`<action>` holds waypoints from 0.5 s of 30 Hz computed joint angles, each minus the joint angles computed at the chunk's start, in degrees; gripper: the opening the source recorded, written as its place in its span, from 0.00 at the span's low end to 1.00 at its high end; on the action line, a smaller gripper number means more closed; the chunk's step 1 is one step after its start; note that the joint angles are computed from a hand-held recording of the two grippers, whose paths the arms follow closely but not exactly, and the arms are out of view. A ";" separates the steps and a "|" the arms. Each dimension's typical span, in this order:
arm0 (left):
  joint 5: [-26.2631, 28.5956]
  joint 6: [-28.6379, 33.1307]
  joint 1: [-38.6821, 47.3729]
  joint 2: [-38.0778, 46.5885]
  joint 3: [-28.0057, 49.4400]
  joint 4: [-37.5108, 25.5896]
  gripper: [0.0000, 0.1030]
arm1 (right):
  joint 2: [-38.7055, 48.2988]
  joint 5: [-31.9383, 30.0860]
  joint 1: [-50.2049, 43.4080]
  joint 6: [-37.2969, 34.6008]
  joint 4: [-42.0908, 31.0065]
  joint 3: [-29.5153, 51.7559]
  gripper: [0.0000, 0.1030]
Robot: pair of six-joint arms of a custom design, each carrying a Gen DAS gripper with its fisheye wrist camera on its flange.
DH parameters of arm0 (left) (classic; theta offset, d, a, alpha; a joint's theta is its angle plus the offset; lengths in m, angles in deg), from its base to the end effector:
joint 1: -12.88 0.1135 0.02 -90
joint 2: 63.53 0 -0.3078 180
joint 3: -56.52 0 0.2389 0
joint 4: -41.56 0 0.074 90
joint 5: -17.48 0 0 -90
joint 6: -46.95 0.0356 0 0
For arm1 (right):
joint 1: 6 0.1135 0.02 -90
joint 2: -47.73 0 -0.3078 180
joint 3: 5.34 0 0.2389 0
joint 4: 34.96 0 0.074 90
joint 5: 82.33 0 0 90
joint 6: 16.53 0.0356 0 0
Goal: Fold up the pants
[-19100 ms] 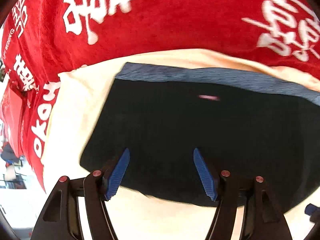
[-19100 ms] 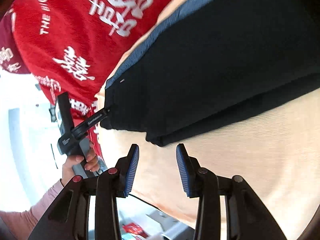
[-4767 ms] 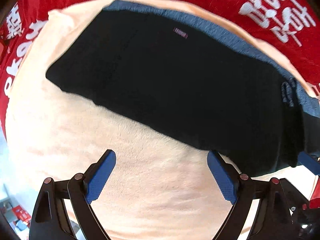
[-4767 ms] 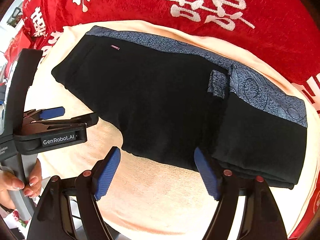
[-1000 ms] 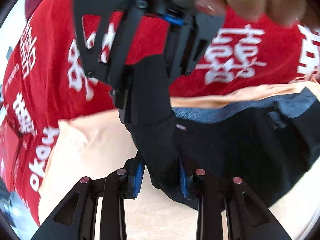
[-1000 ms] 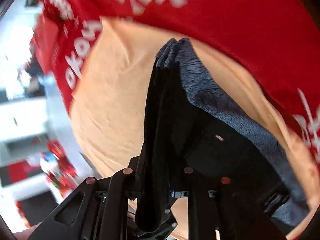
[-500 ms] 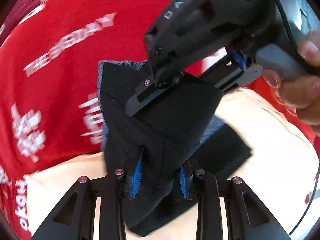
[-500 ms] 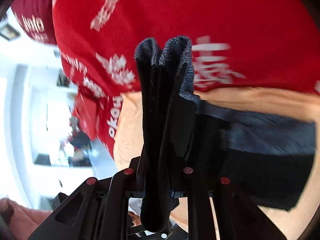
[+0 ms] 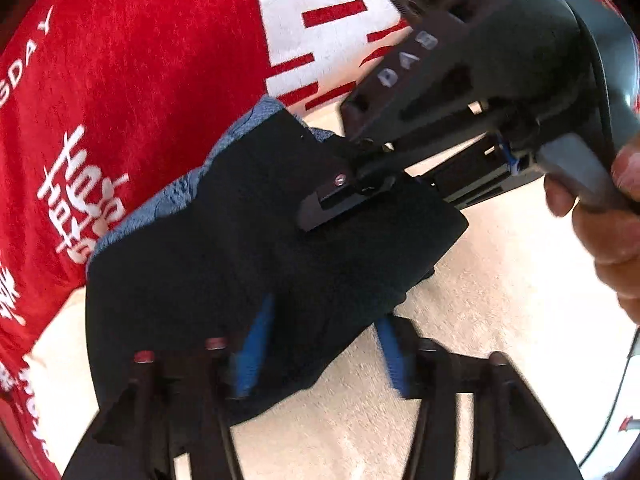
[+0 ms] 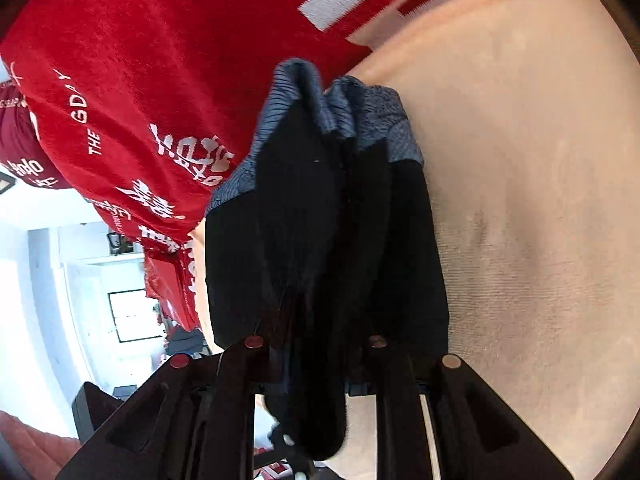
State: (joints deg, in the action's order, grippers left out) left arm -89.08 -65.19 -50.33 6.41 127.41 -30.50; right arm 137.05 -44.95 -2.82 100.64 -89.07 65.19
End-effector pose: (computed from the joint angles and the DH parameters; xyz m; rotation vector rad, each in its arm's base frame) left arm 0.0939 -0.1635 0.3043 0.8879 2.5570 -0.0156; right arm 0.2686 0.0433 0.2529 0.3730 2.7429 1.4260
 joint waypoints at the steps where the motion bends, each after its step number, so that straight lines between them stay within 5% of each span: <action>1: 0.91 0.71 0.86 -0.34 0.38 -0.73 0.53 | -0.23 -0.24 -0.09 0.57 1.19 -0.60 0.19; 5: 5.72 3.92 6.30 -1.21 2.83 -4.57 0.53 | -0.99 1.03 0.16 0.68 -0.16 0.23 0.20; 8: 9.90 5.87 13.15 -2.41 5.00 -8.47 0.68 | -1.89 4.63 1.50 -0.82 -3.79 2.33 0.21; 10: 11.62 8.05 19.88 -3.41 6.74 -11.29 0.68 | -2.26 9.05 4.01 -1.01 -6.61 4.83 0.21; 15: 9.79 8.63 28.55 -2.73 10.69 -17.32 0.68 | -3.00 14.57 6.63 1.73 -9.84 7.52 0.23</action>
State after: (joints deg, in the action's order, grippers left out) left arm -79.29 -56.57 -21.77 3.68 138.09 -47.81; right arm 134.06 -30.38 3.80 102.38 -98.91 72.70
